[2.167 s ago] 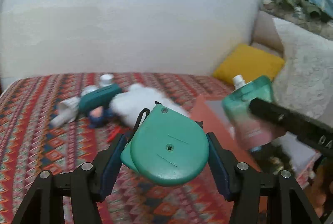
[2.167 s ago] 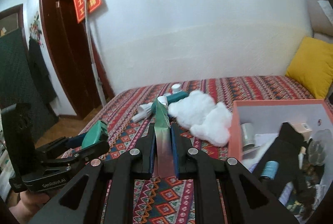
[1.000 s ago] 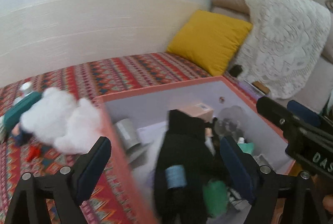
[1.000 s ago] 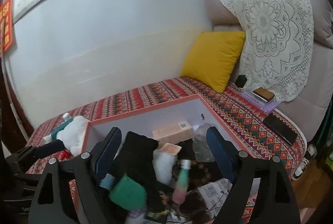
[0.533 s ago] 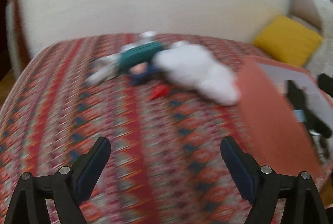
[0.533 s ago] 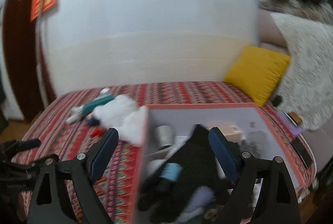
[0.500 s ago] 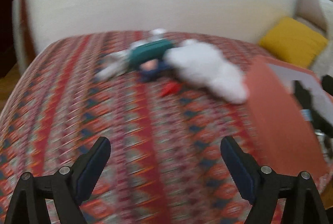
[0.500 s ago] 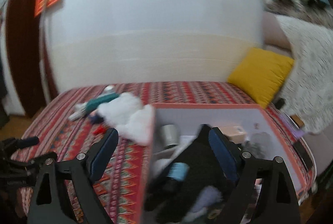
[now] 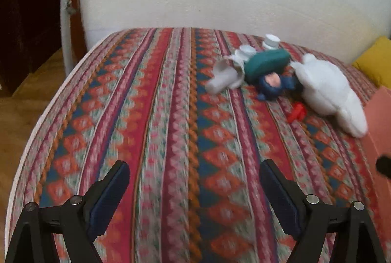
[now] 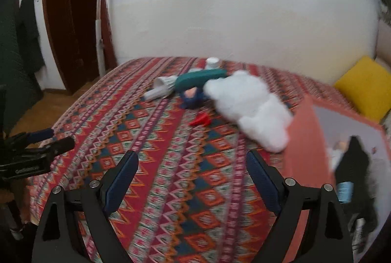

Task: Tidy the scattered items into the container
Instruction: 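Grasp the white cup-and-tube toy with the left tool, then lift the white tube with the left tool while the right tool grasps the red cone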

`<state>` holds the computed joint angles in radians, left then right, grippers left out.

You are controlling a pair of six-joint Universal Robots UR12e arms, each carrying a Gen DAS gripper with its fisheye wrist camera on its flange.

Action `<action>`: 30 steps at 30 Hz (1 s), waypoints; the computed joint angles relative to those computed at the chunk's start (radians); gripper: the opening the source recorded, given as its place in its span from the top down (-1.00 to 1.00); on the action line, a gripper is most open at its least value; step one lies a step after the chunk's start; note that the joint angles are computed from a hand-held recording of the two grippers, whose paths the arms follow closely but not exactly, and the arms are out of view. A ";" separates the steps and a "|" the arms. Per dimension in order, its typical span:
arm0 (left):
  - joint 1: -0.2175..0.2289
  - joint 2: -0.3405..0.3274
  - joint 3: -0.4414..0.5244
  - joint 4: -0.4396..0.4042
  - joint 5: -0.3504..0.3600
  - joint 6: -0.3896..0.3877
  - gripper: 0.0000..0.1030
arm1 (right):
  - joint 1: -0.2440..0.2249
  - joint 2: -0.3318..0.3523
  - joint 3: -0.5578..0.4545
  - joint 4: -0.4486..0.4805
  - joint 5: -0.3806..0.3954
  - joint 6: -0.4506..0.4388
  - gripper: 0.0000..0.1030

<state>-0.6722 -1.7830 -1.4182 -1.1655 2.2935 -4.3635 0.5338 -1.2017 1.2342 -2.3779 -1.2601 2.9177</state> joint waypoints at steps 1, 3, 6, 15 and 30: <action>0.018 0.000 -0.008 0.035 -0.017 0.036 -0.75 | 0.003 0.013 -0.013 0.019 0.002 0.020 -0.78; 0.058 -0.012 -0.014 0.117 -0.068 0.124 -0.75 | 0.011 0.051 -0.052 0.053 -0.004 0.078 -0.78; 0.116 -0.032 -0.020 0.223 -0.165 0.241 -0.75 | 0.017 0.111 -0.120 0.096 -0.035 0.157 -0.78; 0.215 -0.124 0.034 0.258 -0.282 0.387 -0.75 | 0.034 0.290 -0.327 0.191 -0.097 0.299 -0.78; 0.172 -0.085 -0.005 0.248 -0.291 0.330 0.49 | 0.030 0.342 -0.393 0.187 -0.065 0.242 0.28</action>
